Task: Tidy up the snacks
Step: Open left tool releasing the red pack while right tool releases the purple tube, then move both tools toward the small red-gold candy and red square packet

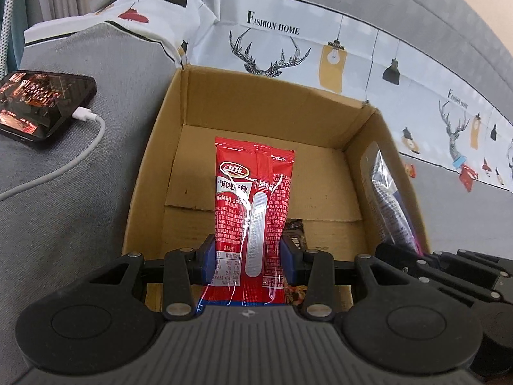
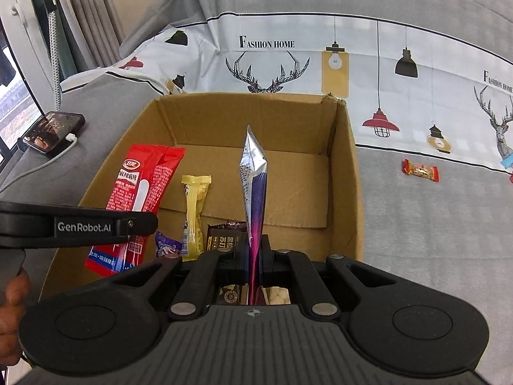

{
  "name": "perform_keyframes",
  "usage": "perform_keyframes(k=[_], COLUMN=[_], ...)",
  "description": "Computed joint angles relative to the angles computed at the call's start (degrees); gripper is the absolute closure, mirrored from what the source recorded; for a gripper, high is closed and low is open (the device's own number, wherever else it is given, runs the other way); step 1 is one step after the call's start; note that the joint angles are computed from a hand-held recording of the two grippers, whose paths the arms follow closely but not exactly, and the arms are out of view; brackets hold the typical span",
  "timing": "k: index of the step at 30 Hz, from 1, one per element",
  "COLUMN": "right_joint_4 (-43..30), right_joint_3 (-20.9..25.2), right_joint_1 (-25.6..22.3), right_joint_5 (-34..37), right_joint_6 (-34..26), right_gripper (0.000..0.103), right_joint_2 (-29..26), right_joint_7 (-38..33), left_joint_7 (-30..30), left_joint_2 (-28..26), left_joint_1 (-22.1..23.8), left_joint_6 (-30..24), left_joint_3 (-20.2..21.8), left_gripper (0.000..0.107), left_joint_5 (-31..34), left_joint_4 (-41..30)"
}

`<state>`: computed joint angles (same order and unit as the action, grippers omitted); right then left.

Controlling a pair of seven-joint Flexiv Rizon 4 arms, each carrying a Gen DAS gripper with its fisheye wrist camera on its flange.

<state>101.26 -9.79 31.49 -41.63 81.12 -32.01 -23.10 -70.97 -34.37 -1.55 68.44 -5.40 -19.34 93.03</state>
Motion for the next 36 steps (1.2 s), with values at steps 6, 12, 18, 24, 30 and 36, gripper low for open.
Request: perform_keyframes(k=[6, 12, 18, 24, 30, 36], right_joint_4=[-1.02, 3.72, 9.57, 15.42, 19.30, 22.38], right_joint_3=[0.68, -4.10, -1.71, -1.84, 0.65, 5.46], right_joint_1=[-0.60, 3.20, 3.20, 4.23, 3.09, -0.47], right_joint_5=[2.09, -0.42, -6.86, -21.67, -37.12, -45.96], right_joint_6=[-0.01, 1.88, -0.23, -1.45, -5.72, -8.25], right_gripper=[0.078, 0.022, 0.017, 0.015, 0.013, 0.011], right_joint_2=[-1.07, 2.37, 8.31, 15.41, 21.52, 25.99], right_joint_7=[-0.19, 6.95, 10.50, 20.00, 31.22, 37.45], left_joint_7=[-4.08, -4.13, -5.29, -3.71, -8.23, -10.76], left_joint_2=[-1.21, 1.90, 8.82, 16.34, 23.20, 29.24], left_joint_1=[-1.29, -0.46, -1.05, -1.21, -3.08, -3.73], left_joint_6=[0.13, 2.06, 1.99, 4.01, 6.63, 10.43], left_joint_3=[2.16, 1.72, 3.15, 3.37, 5.79, 6.79], left_gripper=[0.004, 0.004, 0.004, 0.004, 0.004, 0.004], left_joint_5=[1.12, 1.39, 3.19, 3.34, 6.58, 10.25], left_joint_4=[-1.55, 2.59, 10.91, 19.72, 26.87, 32.89])
